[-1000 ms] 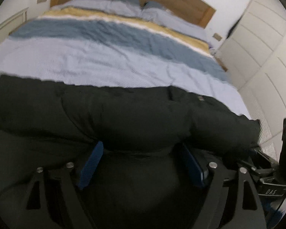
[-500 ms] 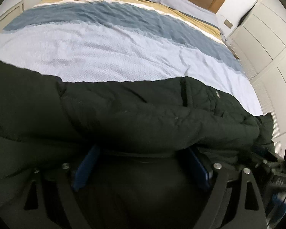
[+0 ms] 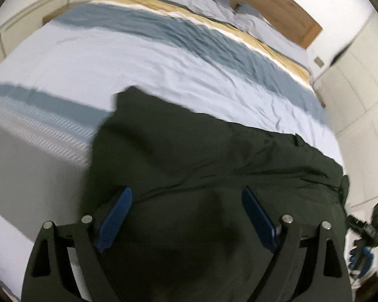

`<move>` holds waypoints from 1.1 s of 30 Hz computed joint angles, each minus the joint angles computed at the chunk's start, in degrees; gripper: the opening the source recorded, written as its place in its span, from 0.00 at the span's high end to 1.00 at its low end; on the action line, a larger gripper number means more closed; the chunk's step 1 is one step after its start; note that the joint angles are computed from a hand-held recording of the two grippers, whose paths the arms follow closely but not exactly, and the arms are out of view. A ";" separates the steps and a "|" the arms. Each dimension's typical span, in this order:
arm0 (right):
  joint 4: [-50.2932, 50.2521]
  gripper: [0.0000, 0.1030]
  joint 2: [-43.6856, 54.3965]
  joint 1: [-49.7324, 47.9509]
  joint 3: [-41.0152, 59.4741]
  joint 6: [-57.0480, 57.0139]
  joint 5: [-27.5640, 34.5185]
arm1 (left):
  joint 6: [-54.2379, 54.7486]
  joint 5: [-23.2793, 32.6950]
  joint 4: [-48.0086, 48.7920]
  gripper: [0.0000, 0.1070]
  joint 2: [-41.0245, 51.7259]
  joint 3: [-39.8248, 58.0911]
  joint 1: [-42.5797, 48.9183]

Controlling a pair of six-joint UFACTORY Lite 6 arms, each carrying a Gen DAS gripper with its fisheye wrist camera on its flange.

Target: Fold large clothes

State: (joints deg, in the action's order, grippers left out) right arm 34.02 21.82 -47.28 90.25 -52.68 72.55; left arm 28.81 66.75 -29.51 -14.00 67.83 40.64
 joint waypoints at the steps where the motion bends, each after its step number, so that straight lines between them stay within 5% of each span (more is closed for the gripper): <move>1: 1.55 0.01 1.91 -2.28 1.18 -1.17 4.13 | 3.48 2.46 -1.81 0.16 0.92 0.57 3.96; 9: 2.73 0.01 10.25 -4.44 -1.03 -2.96 9.36 | 16.62 11.55 -6.39 0.16 15.48 2.41 20.75; 19: 7.77 0.01 17.12 1.56 -5.08 -7.64 8.72 | 25.01 11.44 -11.79 0.13 26.61 -6.07 20.36; 24: 8.67 0.01 17.83 4.33 -6.42 -9.80 9.15 | 28.72 10.92 -14.90 0.04 26.70 -10.91 20.46; 33: 10.64 0.00 14.71 3.84 -12.52 -13.67 5.81 | 31.59 9.43 -18.71 0.08 22.00 -18.26 20.36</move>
